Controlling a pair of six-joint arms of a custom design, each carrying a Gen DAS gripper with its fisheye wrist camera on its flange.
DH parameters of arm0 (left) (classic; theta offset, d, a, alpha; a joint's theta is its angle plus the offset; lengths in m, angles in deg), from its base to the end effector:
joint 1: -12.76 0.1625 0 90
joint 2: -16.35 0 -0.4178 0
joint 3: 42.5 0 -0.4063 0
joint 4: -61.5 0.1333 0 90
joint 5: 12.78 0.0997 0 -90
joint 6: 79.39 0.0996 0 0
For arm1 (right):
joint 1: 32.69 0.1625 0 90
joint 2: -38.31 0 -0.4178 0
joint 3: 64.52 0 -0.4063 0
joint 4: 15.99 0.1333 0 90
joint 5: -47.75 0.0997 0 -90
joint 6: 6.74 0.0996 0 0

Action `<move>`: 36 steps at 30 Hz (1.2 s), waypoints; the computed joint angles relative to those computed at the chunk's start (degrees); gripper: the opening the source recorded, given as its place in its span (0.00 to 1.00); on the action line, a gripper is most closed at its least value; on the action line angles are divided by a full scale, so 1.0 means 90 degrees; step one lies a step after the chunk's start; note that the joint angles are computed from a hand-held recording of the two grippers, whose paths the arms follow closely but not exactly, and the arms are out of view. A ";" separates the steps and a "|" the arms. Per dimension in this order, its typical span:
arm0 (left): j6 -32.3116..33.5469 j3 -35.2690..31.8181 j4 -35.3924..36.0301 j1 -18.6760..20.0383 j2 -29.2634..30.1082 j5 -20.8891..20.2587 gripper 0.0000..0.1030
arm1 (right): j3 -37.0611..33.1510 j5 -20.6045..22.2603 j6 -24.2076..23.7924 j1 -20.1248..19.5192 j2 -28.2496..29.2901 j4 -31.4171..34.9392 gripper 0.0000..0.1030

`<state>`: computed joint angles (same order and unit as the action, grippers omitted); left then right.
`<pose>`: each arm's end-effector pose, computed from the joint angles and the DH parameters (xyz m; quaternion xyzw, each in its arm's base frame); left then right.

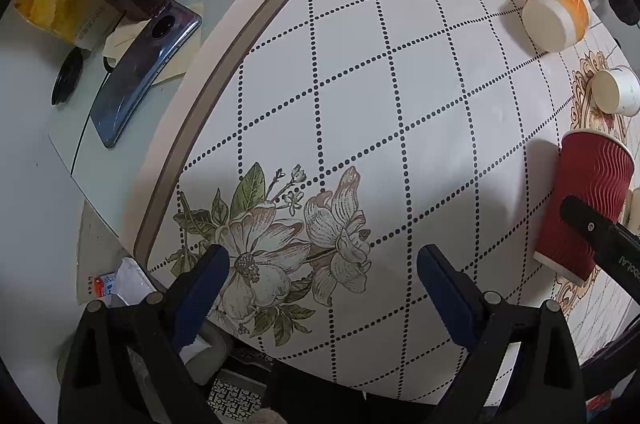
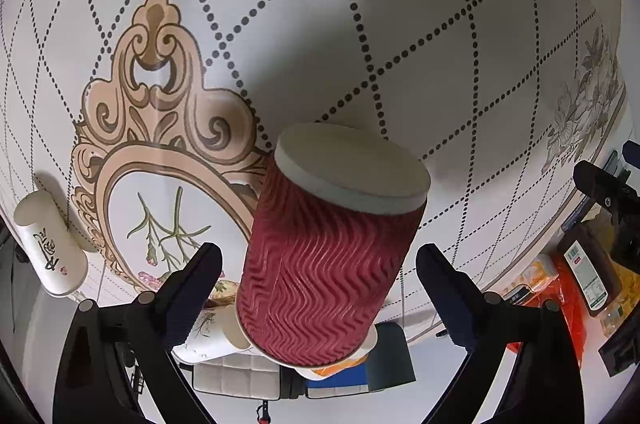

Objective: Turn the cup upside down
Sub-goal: 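Rotate the held red cup with the right gripper until its base faces up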

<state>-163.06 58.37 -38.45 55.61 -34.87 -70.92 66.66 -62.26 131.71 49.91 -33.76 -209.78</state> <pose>-0.2749 -0.5086 0.0498 -0.1949 0.8881 -0.0989 0.4043 0.0374 -0.4827 0.2149 0.8901 0.2043 -0.3013 0.2741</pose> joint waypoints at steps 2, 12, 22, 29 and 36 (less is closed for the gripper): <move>0.0011 -0.0001 0.0013 0.0021 -0.0019 0.0001 0.94 | -0.0010 0.0023 -0.0034 -0.0026 0.0065 -0.0067 0.93; 0.0020 -0.0122 0.0150 0.0061 -0.0019 0.0068 0.94 | -0.0132 0.0042 0.0006 -0.0026 0.0352 -0.0223 0.81; -0.0050 -0.0177 0.0272 0.0052 -0.0001 0.0086 0.94 | -0.0210 -0.0236 0.0544 0.0145 0.0596 -0.0246 0.78; -0.0072 -0.0183 0.0378 0.0044 -0.0043 0.0143 0.93 | -0.0504 -0.1013 0.2227 0.0704 0.1249 -0.0780 0.77; 0.0012 -0.0328 0.0505 0.0006 -0.0004 0.0248 0.93 | -0.1163 -0.2831 0.4393 0.1424 0.2083 -0.1109 0.77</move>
